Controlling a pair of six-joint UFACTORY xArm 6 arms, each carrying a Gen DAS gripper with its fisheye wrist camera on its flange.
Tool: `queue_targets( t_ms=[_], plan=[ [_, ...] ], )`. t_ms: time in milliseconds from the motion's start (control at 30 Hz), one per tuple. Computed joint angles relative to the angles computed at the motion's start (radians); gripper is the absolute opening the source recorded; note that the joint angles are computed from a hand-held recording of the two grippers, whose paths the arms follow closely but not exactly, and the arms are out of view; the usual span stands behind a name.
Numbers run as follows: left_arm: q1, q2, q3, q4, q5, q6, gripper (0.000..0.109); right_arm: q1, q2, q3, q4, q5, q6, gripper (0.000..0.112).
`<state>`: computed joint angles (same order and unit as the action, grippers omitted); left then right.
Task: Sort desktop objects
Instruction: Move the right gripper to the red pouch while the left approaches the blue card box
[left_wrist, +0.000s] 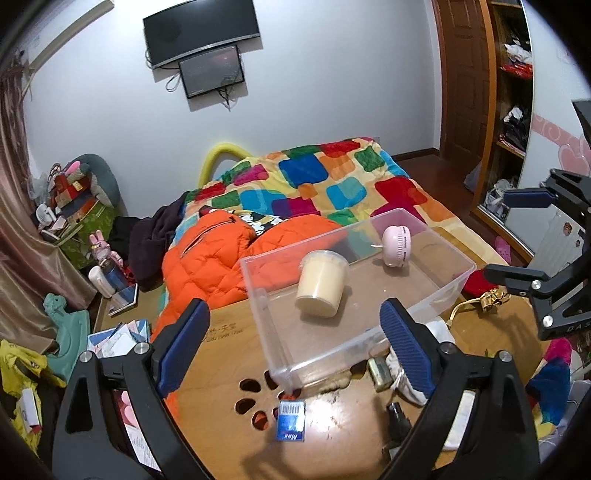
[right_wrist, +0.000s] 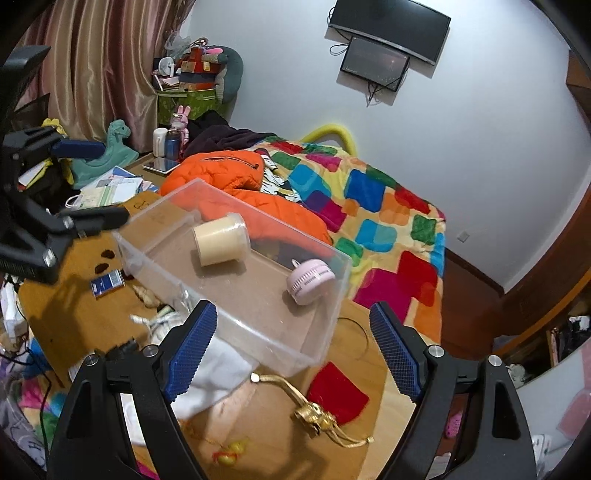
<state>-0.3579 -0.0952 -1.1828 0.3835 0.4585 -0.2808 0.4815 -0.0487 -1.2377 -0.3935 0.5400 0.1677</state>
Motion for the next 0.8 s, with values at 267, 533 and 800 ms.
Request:
queue_targets(
  t_ms=[267,533,800],
  plan=[
    [0.023,-0.091,0.106,0.045,-0.022,-0.063,0.1,-0.018,-0.084,0.09,-0.014,-0.017,0.05,0.083],
    [0.057,-0.123,0.185,0.036,-0.029,-0.089,0.1,-0.05,-0.12,0.148,-0.043,-0.029,0.111,0.083],
    [0.087,-0.101,0.232,0.034,-0.041,-0.118,0.1,-0.098,-0.109,0.202,-0.061,-0.02,0.165,0.083]
  ],
)
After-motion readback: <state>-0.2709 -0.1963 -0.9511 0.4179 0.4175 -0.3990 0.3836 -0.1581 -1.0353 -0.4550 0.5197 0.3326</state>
